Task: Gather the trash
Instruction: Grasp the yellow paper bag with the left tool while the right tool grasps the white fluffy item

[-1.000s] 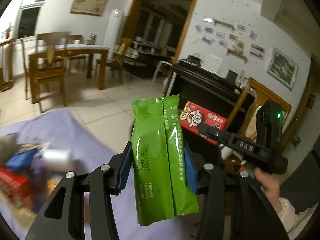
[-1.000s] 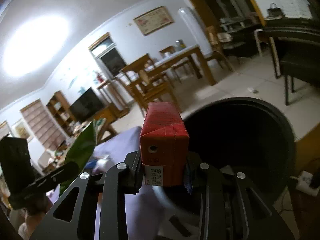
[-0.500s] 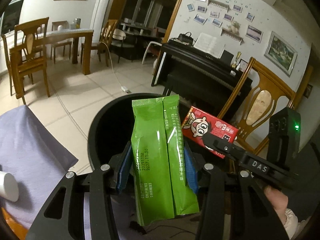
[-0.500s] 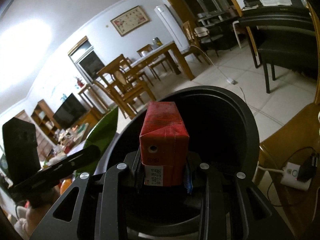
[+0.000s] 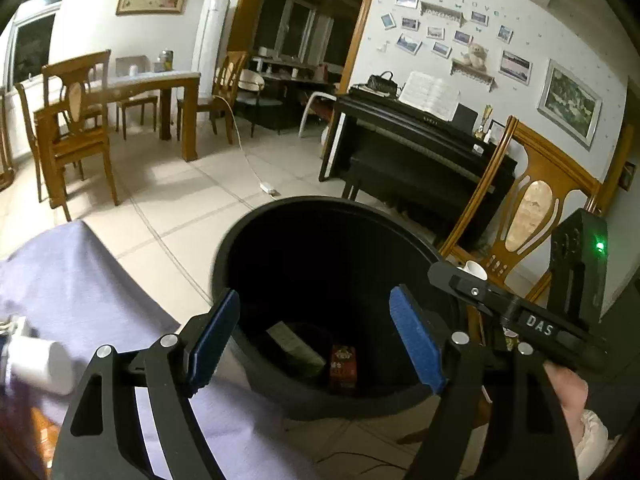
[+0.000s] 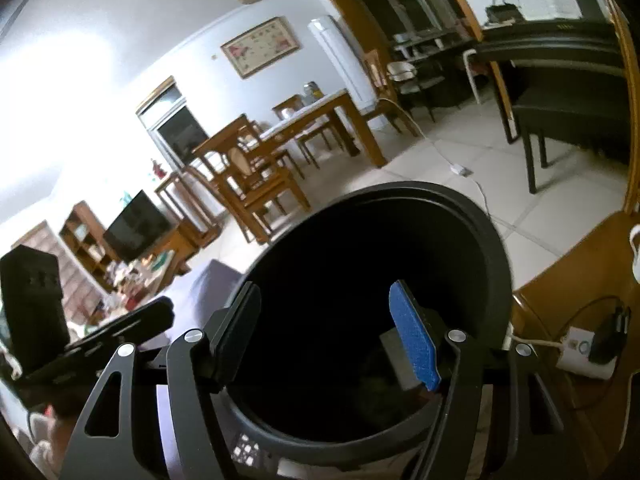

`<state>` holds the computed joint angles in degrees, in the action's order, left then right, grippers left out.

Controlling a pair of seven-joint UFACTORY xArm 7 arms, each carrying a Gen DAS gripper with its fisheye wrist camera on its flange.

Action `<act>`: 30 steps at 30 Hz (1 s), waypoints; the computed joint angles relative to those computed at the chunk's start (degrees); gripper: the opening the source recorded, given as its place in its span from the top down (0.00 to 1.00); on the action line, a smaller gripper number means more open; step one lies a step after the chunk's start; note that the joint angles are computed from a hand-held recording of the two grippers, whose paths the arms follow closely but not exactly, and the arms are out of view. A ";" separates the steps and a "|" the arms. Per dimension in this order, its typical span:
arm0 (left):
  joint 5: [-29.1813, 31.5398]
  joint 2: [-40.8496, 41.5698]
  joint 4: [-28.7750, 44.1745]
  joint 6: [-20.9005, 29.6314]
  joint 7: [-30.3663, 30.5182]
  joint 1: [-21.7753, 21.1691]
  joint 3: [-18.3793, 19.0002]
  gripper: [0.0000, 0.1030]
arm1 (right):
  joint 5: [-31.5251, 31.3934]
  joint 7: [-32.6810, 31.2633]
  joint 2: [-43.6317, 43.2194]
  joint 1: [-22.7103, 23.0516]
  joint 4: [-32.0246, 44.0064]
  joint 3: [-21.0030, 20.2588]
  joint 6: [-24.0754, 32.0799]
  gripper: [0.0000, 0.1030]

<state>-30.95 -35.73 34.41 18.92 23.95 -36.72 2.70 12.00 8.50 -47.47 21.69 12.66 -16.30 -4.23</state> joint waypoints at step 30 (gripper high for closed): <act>5.04 3.07 6.47 10.04 16.95 31.19 20.84 0.17 | -9.00 4.12 65.34 15.08 75.90 24.85 22.24 0.17</act>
